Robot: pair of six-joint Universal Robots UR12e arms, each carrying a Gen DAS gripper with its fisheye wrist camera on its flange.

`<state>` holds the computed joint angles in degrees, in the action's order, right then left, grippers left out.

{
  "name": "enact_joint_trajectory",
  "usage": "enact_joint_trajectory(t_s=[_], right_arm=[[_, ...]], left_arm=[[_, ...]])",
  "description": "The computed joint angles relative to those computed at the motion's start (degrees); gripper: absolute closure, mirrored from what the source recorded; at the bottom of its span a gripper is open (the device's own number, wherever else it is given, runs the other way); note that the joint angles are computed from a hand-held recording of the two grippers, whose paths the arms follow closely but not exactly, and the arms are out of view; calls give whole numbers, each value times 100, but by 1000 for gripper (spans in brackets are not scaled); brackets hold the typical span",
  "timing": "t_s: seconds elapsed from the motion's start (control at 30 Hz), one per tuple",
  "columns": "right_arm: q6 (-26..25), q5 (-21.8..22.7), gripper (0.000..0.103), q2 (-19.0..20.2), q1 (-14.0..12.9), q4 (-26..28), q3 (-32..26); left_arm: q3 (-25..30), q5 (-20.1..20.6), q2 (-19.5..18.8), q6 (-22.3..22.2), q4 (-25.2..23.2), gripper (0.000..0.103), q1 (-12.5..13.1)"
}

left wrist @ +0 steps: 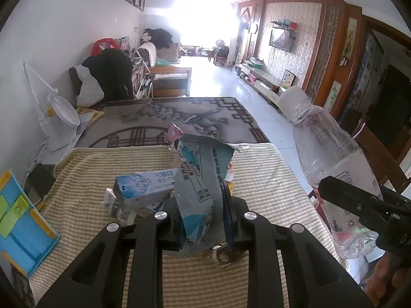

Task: Collect trash
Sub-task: 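Carry wrapper to the bucket and open the left gripper inside it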

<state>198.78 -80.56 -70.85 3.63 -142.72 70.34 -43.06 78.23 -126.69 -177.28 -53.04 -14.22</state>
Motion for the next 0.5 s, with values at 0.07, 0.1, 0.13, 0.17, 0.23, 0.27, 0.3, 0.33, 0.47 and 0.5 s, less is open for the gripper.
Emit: enact_joint_trajectory(t_s=[0.07,0.1,0.13,0.17,0.23,0.27,0.3,0.33,0.47,0.5], right_arm=[[-47,98,49,-68,-71,-31,93],[-70,138,49,-94,-99,-40,126],[-89,166,49,-109,-118,-39,142],[-123,213,49,-132,-150,-39,170],[-190,304,49,-183,-216,-46,236],[-220,376,49,-218,-258,-47,281],[-237,431,49,-249,-292,-55,325],[-252,476,49,-263,-324,-61,350],[-283,681,49,-355,-446,-101,492],[-286,719,49,-378,-468,-117,527]], left_arm=[[-26,56,16,-38,22,83,-42],[-46,105,27,-71,40,83,-77],[-53,148,30,-100,47,83,-109],[-73,200,41,-142,54,83,-147],[-93,277,50,-194,58,83,-200],[-106,319,55,-219,63,83,-228],[-110,352,55,-237,67,83,-250],[-122,391,62,-257,71,83,-280],[-150,526,90,-293,62,83,-383],[-158,561,97,-293,60,83,-408]])
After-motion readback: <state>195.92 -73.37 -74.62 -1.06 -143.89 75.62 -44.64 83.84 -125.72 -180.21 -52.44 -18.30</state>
